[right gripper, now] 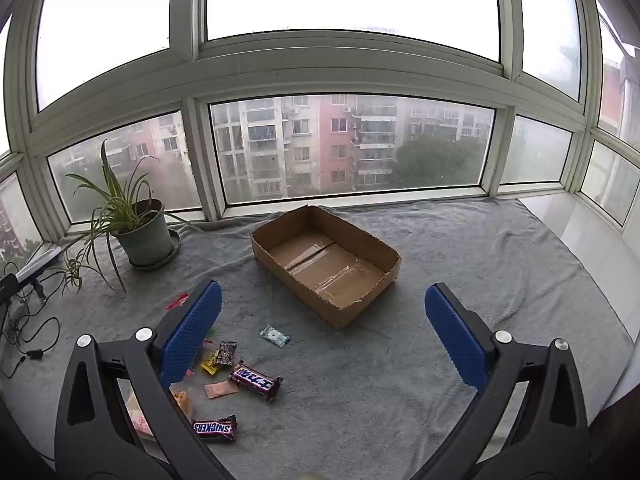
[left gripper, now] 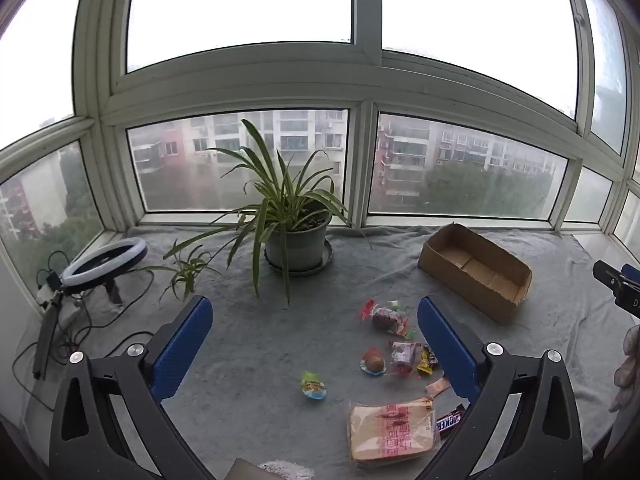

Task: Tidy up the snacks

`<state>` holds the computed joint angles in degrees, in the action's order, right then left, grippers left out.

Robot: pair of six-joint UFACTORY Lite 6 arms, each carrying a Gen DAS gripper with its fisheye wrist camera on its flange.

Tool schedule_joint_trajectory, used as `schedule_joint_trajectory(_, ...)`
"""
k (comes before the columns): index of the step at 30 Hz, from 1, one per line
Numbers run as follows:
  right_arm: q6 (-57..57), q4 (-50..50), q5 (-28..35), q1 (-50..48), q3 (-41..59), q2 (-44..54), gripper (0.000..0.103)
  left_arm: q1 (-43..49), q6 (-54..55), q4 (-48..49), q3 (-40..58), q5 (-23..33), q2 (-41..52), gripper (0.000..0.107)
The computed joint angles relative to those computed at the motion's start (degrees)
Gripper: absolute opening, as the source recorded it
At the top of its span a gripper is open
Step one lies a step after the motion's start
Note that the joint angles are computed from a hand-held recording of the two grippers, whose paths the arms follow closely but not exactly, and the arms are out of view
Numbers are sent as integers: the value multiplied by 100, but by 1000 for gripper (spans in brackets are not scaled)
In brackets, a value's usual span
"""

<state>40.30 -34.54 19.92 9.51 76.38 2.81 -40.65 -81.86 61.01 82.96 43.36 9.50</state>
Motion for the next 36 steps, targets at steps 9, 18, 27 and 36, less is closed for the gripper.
schedule_joint_trajectory(9,388,-418,-7,88,-50,-85,103,82,-31,-17,-335,-126,-322,102)
schedule_joint_trajectory(18,142,-186,-61,32,-83,-83,103,18,-50,-90,-61,-5,-27,102)
schedule_joint_trajectory(27,78,-132,-97,26,-86,-70,103,26,-76,-94,-42,-50,39,102)
schedule_joint_trajectory(36,171,-221,-137,47,-157,-63,103,6,-137,-52,-71,-90,65,102)
